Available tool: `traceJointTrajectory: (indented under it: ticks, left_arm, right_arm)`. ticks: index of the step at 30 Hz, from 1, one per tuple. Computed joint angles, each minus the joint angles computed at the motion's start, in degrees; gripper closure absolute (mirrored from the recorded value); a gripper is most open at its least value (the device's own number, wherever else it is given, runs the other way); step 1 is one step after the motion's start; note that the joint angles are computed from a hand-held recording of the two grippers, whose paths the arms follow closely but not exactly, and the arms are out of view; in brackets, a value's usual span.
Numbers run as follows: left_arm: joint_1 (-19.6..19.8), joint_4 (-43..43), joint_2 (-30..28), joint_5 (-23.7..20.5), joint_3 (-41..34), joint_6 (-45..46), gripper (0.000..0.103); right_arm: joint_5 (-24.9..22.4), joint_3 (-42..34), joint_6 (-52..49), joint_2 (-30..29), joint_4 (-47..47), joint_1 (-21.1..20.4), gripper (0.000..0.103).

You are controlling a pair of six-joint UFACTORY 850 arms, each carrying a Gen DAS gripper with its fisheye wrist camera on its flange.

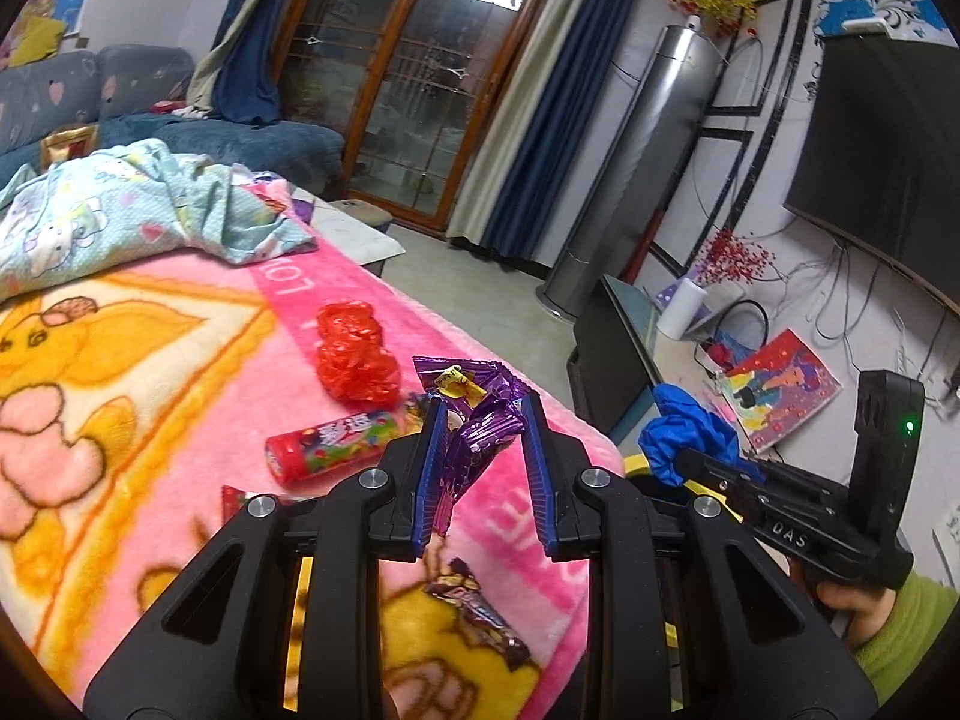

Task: Collect trash
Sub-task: 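Carry the purple wrapper and blue glove over the yellow bin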

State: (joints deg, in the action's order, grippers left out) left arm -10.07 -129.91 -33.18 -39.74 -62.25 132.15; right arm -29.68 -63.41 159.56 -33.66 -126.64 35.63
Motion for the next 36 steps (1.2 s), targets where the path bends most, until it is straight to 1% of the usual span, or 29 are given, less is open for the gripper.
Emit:
traceJointTrajectory:
  ticks: [16, 29, 34, 36]
  left_arm:
    - [-4.15, 3.16, 0.36, -0.19, 0.58, 1.42, 0.084]
    - [-9.40, 6.00, -0.37, 0.03, 0.86, 4.14, 0.084]
    - [-11.43, 7.21, -1.26, 0.68, 0.32, 4.59, 0.084]
    - [-12.21, 7.93, -1.75, 0.99, -0.02, 4.79, 0.084]
  right_arm:
    - [-2.91, 6.51, 2.26, 4.50, 2.38, -1.76, 0.080]
    - [-6.17, 13.15, 5.55, 8.74, 5.81, -4.18, 0.078]
    - [-6.38, 15.60, 7.69, 10.06, 5.96, -5.42, 0.078]
    - [-5.59, 16.50, 8.80, 10.47, 5.43, -6.13, 0.078]
